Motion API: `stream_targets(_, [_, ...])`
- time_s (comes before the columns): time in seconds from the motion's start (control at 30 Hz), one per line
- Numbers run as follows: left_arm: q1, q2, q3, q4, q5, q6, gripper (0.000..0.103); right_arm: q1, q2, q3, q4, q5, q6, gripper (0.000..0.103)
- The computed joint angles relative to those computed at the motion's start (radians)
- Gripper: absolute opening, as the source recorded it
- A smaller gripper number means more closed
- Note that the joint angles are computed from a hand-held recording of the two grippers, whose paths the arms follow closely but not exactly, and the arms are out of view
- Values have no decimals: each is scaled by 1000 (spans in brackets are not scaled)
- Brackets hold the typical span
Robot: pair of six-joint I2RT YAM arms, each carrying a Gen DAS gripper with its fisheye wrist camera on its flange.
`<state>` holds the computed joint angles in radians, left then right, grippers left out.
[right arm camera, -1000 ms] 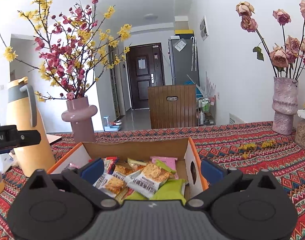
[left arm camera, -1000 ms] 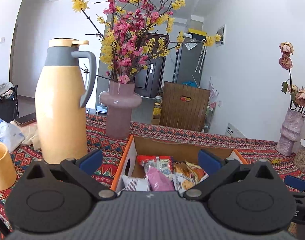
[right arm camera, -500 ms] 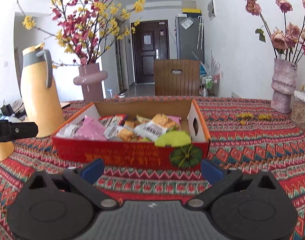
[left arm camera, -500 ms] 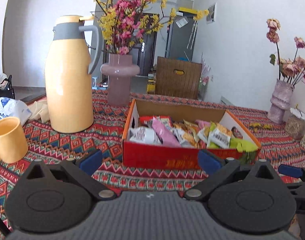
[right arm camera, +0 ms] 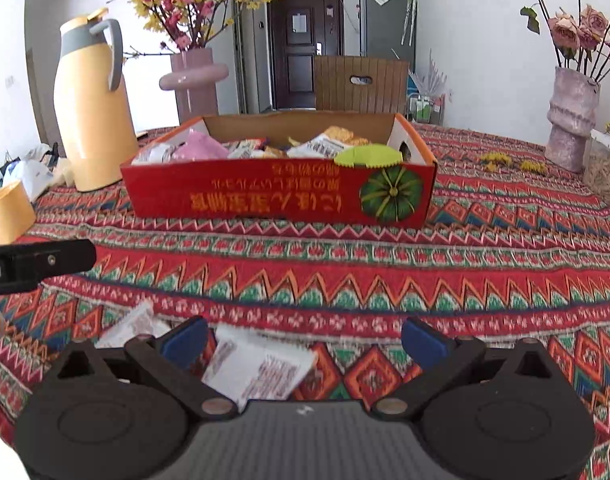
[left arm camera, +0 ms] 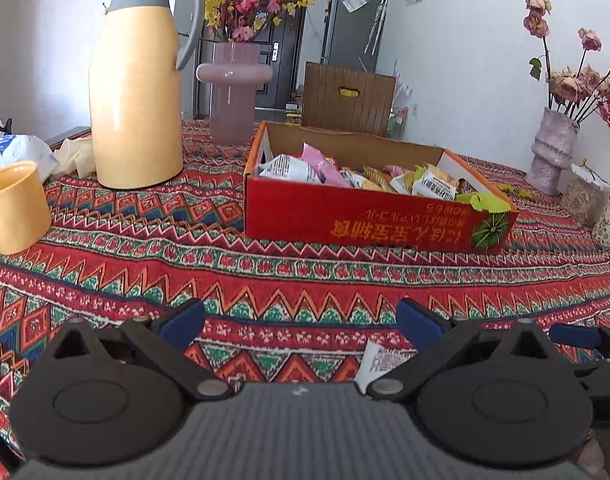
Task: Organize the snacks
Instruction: 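Grasp a white packet with the right tool while the left tool grasps another white packet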
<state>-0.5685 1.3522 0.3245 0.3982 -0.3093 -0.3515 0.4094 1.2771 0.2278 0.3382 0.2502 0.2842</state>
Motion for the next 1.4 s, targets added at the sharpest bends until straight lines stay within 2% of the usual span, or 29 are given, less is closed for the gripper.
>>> stream_targets(0.2, [-20, 10, -9, 1, -4, -9, 103, 51, -9, -22, -18, 34, 30, 101])
stream_targets(0.3, [-28, 13, -11, -2, -5, -14, 103, 54, -3, -29, -10, 27, 34, 92])
stream_targets(0.5, [-42, 22, -7, -5, 0, -21, 103, 79, -21, -53, -1, 40, 24, 63])
stream_targets(0.53, [-44, 25, -5, -5, 3, -22, 103, 80, -33, -58, -2, 40, 21, 49])
stream_targets(0.57, [-45, 27, -4, -6, 7, -23, 103, 77, -44, -62, -6, 36, 18, 42])
stream_targets(0.73, [-47, 49, 15, -19, 51, -16, 103, 56, -123, -90, -17, 36, -10, 40])
stream_targets(0.83, [-53, 79, 40, -33, 102, -2, 103, 14, -202, -104, -43, 34, -25, 40])
stream_targets(0.97, [-86, 119, 77, -54, 124, 17, 103, -60, -262, -121, -59, 2, -42, 40])
stream_targets(1.2, [-129, 202, 156, -106, 129, 38, 103, -142, -293, -147, -38, -56, -71, 40])
stream_targets(1.4, [-134, 261, 199, -143, 106, 18, 103, -153, -241, -152, 16, -81, -75, 40])
